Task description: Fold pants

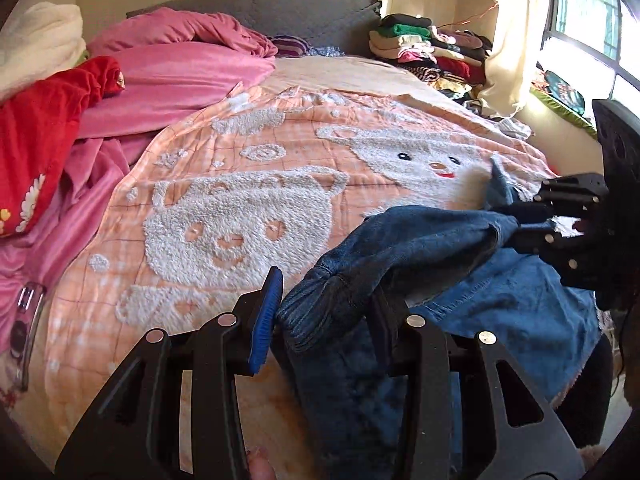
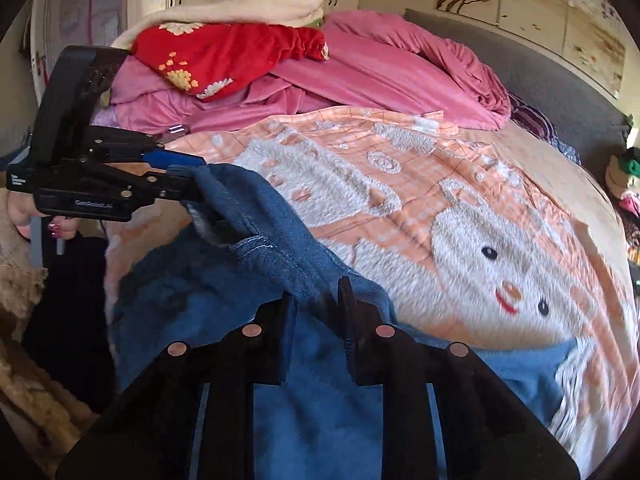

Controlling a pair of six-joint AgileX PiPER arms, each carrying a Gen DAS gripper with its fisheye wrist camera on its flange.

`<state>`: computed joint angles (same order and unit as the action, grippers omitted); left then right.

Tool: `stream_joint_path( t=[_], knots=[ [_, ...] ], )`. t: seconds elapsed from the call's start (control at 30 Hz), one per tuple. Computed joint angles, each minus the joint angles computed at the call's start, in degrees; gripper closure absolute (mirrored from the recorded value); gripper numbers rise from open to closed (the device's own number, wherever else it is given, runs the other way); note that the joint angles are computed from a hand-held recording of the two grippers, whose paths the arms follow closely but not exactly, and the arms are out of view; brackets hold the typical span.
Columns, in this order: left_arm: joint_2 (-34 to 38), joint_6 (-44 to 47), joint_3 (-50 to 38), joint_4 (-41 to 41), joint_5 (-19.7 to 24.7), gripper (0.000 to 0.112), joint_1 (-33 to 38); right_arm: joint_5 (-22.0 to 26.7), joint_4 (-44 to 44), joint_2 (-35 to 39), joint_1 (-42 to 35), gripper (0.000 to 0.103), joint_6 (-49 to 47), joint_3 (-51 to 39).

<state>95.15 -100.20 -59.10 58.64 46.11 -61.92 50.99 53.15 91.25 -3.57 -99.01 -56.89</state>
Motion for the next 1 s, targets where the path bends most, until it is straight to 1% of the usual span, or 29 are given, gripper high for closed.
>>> stream_joint_path(
  t=[0.1, 0.17, 0.3, 0.4, 0.57, 0.7, 0.73, 0.8, 0.83, 0.87, 0.9, 0.93, 0.97, 1.0],
  knots=[
    [-0.5, -2.2, 0.7, 0.7, 2.2, 0.080, -4.5, 2.8, 0.6, -6.0, -4.3, 0.084, -1.6, 6.7],
    [-0.6, -3.7, 1.1, 0.8, 3.8, 0.080, -7.5, 4.6, 0.9, -8.5, -6.5, 0.084, -2.1, 9.8],
    [-1.5, -7.6, 2.5, 0.5, 4.9, 0.080, -11.3, 7.0, 1.5, -13.9, -10.7, 0.084, -5.2, 16.9],
    [-0.5, -7.6, 2.4, -1.2, 6.0, 0.080, -13.8, 7.0, 0.5, -16.7, -12.4, 0.084, -5.1, 21.9],
    [0.5, -7.7, 3.3, -4.3, 5.2, 0.080, -16.1, 7.1, -0.2, -18.7, -14.4, 0.084, -6.0, 27.4],
    [1.7, -7.7, 3.6, -6.3, 4.8, 0.080, -17.2, 5.5, -0.7, -18.9, -14.5, 0.083, -6.1, 30.3],
    [2.4, -6.9, 3.2, -7.1, 5.1, 0.077, -17.2, 3.9, -0.5, -19.1, -13.8, 0.082, -6.5, 31.5],
    [3.3, -5.5, 3.0, -8.6, 4.1, 0.076, -16.3, 0.3, 0.2, -19.3, -11.8, 0.081, -7.0, 33.4],
    [3.7, -5.5, 3.0, -9.0, 3.6, 0.075, -15.8, -2.1, 0.9, -18.6, -10.4, 0.081, -6.5, 34.3],
    [3.8, -5.6, 3.3, -9.3, 3.0, 0.074, -15.3, -3.4, 1.7, -17.9, -9.6, 0.081, -6.0, 34.8],
    [3.7, -5.9, 3.7, -9.5, 2.6, 0.072, -15.1, -4.1, 2.1, -17.0, -8.8, 0.080, -5.6, 35.2],
    [3.6, -6.0, 3.8, -10.0, 2.8, 0.065, -15.2, -5.2, 2.9, -16.7, -7.9, 0.079, -5.8, 35.7],
    [2.9, -6.3, 4.3, -10.5, 2.7, 0.062, -15.4, -6.3, 3.6, -16.7, -7.2, 0.078, -6.1, 36.3],
    [2.1, -7.3, 5.3, -10.3, 2.2, 0.061, -15.7, -6.4, 4.3, -16.5, -7.2, 0.076, -6.4, 36.7]
  ],
)
